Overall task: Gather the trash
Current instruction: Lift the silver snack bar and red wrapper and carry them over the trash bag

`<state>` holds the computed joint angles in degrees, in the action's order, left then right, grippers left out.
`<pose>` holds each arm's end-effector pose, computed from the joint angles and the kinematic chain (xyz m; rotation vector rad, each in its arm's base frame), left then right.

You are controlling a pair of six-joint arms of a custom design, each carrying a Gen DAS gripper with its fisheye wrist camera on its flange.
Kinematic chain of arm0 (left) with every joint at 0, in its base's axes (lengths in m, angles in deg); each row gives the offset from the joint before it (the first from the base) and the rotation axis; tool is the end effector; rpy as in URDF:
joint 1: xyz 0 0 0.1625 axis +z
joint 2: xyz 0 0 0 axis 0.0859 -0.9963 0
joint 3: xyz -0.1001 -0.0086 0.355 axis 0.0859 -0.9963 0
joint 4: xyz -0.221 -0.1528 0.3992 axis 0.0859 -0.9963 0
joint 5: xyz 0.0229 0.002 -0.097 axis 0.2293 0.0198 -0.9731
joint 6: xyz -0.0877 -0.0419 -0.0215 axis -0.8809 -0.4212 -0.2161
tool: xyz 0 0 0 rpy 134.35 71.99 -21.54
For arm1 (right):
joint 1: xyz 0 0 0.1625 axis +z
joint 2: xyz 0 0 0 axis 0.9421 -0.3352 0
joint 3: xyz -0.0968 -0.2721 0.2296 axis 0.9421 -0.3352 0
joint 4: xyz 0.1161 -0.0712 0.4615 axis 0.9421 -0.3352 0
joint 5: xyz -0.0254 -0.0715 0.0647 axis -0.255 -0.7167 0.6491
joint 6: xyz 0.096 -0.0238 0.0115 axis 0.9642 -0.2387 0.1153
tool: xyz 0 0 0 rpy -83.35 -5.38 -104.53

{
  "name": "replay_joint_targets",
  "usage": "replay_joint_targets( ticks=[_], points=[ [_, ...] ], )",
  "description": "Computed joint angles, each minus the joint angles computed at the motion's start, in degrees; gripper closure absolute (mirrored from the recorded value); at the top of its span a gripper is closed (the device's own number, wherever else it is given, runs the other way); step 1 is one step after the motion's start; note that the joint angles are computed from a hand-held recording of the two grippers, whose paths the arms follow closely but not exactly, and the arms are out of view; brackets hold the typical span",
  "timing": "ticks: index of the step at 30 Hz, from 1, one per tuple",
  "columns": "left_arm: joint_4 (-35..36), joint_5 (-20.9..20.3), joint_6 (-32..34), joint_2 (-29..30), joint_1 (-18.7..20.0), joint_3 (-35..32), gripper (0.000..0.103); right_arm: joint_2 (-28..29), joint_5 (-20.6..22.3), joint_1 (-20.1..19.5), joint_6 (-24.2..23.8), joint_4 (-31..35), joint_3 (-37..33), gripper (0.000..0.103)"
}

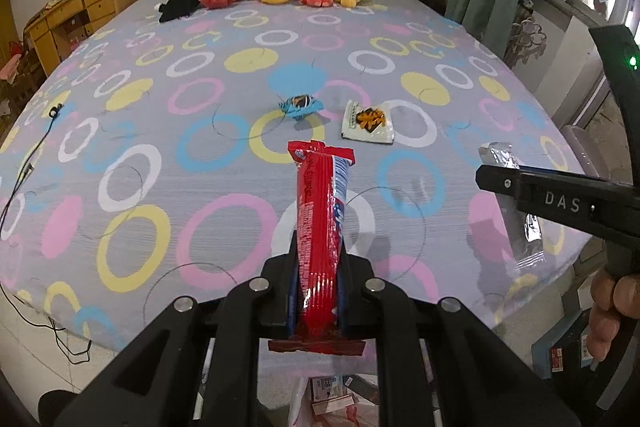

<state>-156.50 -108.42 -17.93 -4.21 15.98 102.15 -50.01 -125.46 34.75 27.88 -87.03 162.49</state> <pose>-0.3585 -0.3629 0.1235 -0.1503 2.1622 -0.9326 0.2279 -0.5026 0.2688 0.8662 -2.4937 0.2830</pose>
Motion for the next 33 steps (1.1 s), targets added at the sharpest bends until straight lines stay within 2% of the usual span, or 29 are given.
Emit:
replay_joint_targets(
  ticks=[10,20,33],
  points=[
    [5.72,-0.92,-3.16,1.0,-5.68,-3.55,0.088,-10.39,3.25,0.92,-1.45,2.98,2.35,0.066],
    [8.15,-3.05,-5.14,2.54,-9.95,-5.4,0.088,-20.46,6.55,2.02,-3.51,7.09,5.04,0.066],
    [11.61,-6.12,-8.37,3.49,-16.09,-6.56,0.088,-33.37,11.3,0.08,-5.65,11.87,9.46,0.066]
  ],
)
